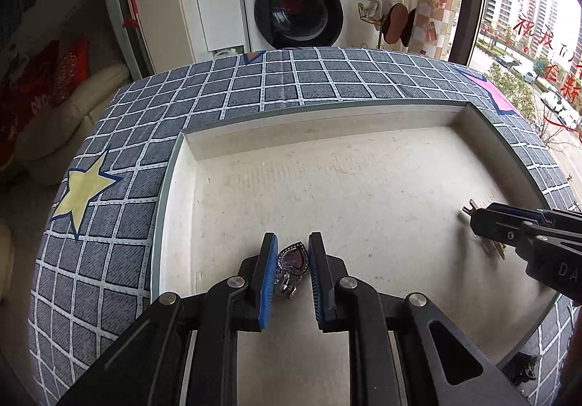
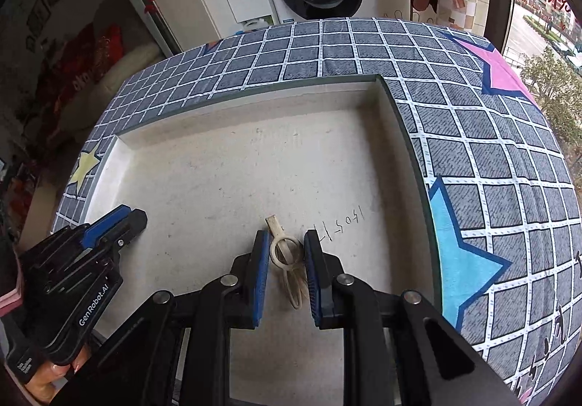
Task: Organize jewelry
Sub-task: 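Carry both held items into the green tray and open both tools, then withdraw both tools from the tray back over the jewelry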
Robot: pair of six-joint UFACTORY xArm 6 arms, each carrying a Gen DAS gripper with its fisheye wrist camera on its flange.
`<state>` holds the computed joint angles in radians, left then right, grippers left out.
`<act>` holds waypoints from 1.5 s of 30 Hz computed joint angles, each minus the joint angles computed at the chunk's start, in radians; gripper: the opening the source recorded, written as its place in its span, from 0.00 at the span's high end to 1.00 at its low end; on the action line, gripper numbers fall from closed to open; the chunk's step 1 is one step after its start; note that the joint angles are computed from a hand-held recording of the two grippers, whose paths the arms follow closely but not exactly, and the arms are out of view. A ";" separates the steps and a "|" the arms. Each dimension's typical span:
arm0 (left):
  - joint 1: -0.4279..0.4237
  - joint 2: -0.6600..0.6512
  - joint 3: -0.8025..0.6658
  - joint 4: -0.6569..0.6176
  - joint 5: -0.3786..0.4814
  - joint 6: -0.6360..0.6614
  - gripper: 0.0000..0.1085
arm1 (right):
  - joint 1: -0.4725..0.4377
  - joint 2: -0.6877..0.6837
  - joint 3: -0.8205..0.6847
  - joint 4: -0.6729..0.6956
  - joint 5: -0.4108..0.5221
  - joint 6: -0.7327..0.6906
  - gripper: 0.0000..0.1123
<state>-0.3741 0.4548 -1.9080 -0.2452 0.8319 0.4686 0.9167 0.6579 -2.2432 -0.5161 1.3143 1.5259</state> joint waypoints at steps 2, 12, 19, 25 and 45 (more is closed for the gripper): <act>-0.004 -0.007 0.015 0.014 -0.019 -0.002 0.72 | 0.004 0.021 -0.035 -0.006 0.024 -0.015 0.81; -0.010 -0.053 0.060 0.023 -0.064 0.002 0.72 | 0.000 -0.074 0.126 -0.032 -0.110 0.080 0.56; -0.006 -0.134 0.140 -0.053 -0.157 0.033 0.05 | 0.013 -0.158 0.233 -0.095 -0.198 0.185 0.42; 0.006 -0.206 0.190 -0.104 -0.156 0.082 0.05 | 0.035 -0.191 0.253 -0.123 -0.199 0.239 0.29; 0.177 -0.575 0.586 -0.257 -0.079 0.290 0.05 | 0.284 -0.213 0.102 -0.366 0.144 0.382 0.20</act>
